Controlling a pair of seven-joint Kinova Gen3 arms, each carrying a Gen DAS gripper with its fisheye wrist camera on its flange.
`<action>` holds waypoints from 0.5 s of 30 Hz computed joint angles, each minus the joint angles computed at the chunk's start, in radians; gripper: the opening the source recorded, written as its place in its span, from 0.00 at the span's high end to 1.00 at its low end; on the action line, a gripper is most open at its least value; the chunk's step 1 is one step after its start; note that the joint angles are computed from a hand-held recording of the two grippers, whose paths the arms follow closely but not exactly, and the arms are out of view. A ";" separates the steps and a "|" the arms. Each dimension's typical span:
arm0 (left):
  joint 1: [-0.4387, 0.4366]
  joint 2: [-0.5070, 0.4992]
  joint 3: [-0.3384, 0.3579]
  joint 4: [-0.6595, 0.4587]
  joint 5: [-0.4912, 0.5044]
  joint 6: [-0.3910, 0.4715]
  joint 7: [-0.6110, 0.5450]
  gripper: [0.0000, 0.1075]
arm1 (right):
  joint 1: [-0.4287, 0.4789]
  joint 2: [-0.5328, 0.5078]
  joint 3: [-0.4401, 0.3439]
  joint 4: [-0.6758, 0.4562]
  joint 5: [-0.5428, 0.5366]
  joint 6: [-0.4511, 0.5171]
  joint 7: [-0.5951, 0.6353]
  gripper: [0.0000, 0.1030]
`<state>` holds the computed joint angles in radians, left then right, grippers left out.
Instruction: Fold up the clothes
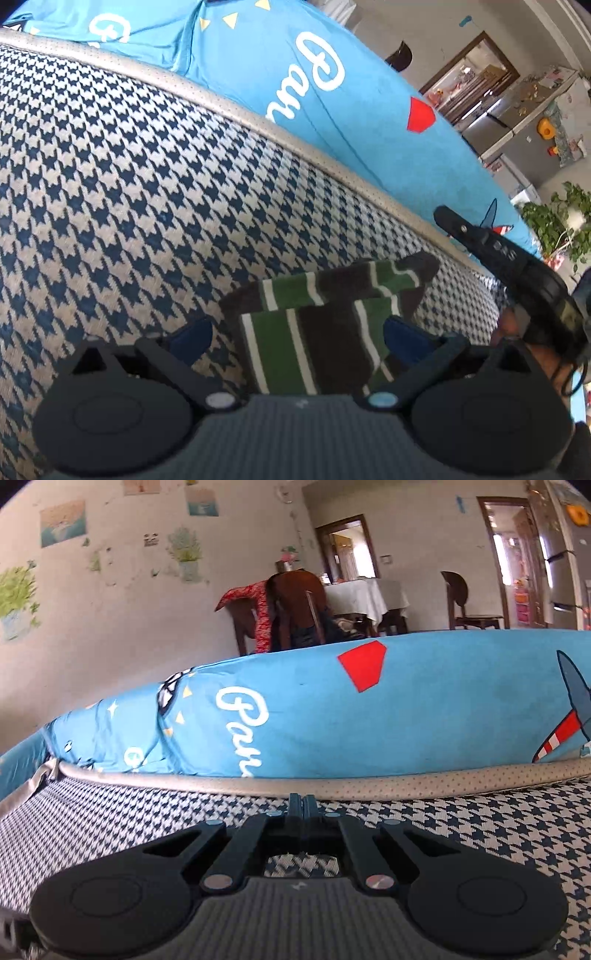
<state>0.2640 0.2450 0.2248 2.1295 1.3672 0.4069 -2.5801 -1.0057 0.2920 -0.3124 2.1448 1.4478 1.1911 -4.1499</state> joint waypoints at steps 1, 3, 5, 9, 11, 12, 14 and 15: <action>0.006 0.003 -0.002 -0.003 -0.014 -0.008 0.023 0.04 | 0.017 -0.004 -0.007 -0.002 -0.004 -0.020 0.012 0.97; -0.001 0.004 0.000 -0.004 -0.012 -0.011 0.030 0.04 | 0.026 -0.019 0.000 0.005 -0.008 -0.062 0.025 0.97; -0.011 0.005 -0.001 -0.002 0.004 -0.008 0.019 0.04 | 0.026 -0.034 -0.006 0.021 -0.008 -0.075 0.019 0.95; -0.016 0.007 -0.005 -0.006 0.009 0.005 0.013 0.04 | 0.034 -0.086 -0.024 0.070 -0.015 -0.125 -0.017 0.78; -0.017 0.009 -0.006 -0.009 0.006 0.014 0.010 0.04 | 0.038 -0.112 -0.036 0.100 -0.002 -0.149 -0.061 0.63; -0.017 0.009 -0.006 -0.009 0.005 0.016 0.009 0.04 | 0.043 -0.121 -0.040 0.114 0.013 -0.164 -0.079 0.60; -0.015 0.007 -0.007 -0.008 0.001 0.015 0.009 0.04 | 0.053 -0.133 -0.049 0.133 0.038 -0.192 -0.100 0.55; -0.015 0.007 -0.006 -0.007 0.000 0.015 0.009 0.04 | 0.058 -0.133 -0.053 0.135 0.042 -0.203 -0.097 0.54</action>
